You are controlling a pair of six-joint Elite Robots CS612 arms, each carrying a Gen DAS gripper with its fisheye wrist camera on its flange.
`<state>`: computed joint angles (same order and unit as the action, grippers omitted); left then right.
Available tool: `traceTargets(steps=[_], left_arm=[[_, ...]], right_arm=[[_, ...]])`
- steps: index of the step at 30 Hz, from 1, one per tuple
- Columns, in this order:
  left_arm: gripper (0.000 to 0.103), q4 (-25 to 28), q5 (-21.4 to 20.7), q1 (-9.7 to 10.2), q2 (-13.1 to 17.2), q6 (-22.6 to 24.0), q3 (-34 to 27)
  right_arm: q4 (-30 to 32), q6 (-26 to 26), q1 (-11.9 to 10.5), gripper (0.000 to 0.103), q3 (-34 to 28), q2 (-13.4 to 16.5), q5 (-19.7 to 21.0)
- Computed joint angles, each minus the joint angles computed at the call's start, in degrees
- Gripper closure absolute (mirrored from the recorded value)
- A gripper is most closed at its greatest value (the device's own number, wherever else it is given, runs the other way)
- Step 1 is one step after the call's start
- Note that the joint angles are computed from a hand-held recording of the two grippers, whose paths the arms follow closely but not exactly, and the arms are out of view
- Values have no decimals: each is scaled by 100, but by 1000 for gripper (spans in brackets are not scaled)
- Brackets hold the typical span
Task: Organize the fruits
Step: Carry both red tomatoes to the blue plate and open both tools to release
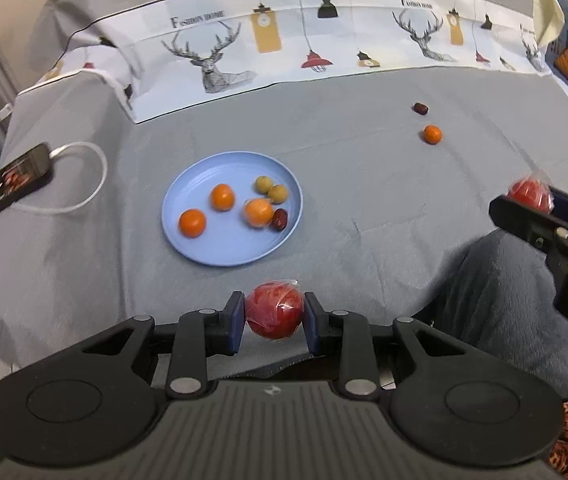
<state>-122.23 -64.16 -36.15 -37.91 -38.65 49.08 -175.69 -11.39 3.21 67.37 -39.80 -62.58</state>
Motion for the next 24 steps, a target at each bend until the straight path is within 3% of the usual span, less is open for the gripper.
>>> traceTargets(steps=[8,16,24], left_arm=[[70,-604,176,-54,-439,-224,813],[70,-717,212,-6,-502,-295,907],[70,-615,147,95,-380,-341,708]], right_arm=[[-108,-325,113,71,437,-273,23],[14,-514,167,71,368,-255,18],[386,-554,178,71,131,-147,-44]])
